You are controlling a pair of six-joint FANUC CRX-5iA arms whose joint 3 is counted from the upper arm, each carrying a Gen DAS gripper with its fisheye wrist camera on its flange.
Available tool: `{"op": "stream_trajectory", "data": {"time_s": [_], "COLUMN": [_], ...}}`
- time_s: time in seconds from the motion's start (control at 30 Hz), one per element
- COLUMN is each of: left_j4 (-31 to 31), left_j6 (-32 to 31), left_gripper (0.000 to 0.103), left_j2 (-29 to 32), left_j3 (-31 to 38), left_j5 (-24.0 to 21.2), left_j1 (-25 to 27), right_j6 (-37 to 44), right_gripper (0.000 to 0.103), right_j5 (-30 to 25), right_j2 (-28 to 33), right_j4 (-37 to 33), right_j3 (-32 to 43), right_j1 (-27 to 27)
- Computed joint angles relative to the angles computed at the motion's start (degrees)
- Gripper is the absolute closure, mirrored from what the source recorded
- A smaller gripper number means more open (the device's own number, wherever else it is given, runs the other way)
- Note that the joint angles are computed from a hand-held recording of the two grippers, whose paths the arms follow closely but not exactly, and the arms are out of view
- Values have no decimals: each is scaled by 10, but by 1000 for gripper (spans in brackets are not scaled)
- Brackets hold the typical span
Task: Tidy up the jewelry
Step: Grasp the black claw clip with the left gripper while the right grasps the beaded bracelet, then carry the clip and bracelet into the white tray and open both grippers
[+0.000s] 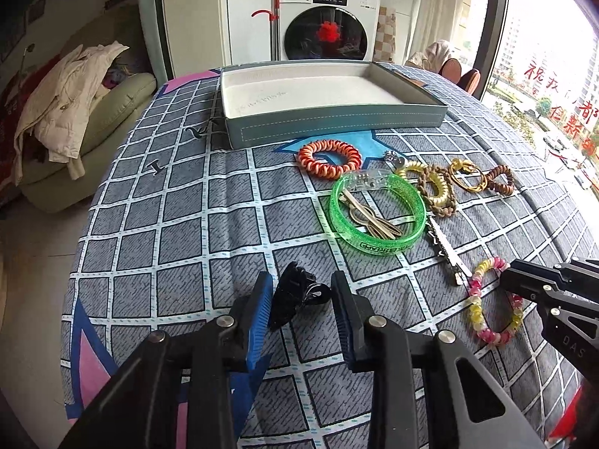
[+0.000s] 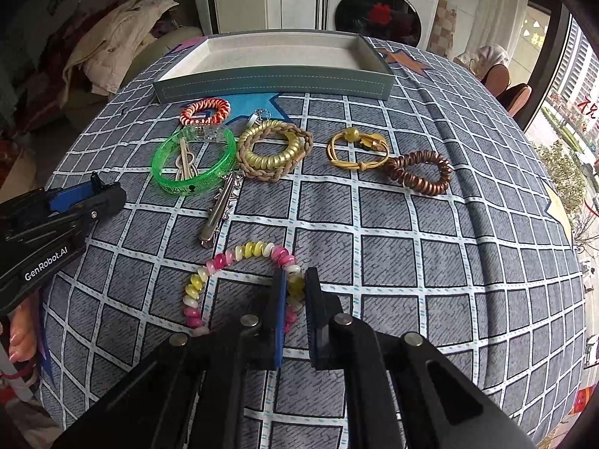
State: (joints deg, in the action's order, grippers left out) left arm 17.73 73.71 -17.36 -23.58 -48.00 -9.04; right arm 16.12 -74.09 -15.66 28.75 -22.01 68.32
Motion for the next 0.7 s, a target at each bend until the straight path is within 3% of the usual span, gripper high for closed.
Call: {"op": "stream_trajectory", "data": {"time_s": [0.23, 0.4, 0.57, 0.7], "left_j4": [84, 110, 67, 42], "left_j6": [-56, -52, -11, 21], "left_gripper": [52, 52, 52, 52], "left_j2": [-1, 32, 96, 179], "left_j3": [8, 70, 173, 275], "left_j5": [-31, -58, -41, -60], "left_j1": [38, 51, 35, 24], "right_j6": [-24, 19, 76, 117], "right_gripper": [93, 93, 93, 93], "right_j5": [27, 71, 133, 170], "right_j2": [-40, -37, 4, 59], "right_j4": [22, 16, -17, -53], "right_j3": [-9, 23, 79, 134], "right_j1": [-13, -74, -164, -230]}}
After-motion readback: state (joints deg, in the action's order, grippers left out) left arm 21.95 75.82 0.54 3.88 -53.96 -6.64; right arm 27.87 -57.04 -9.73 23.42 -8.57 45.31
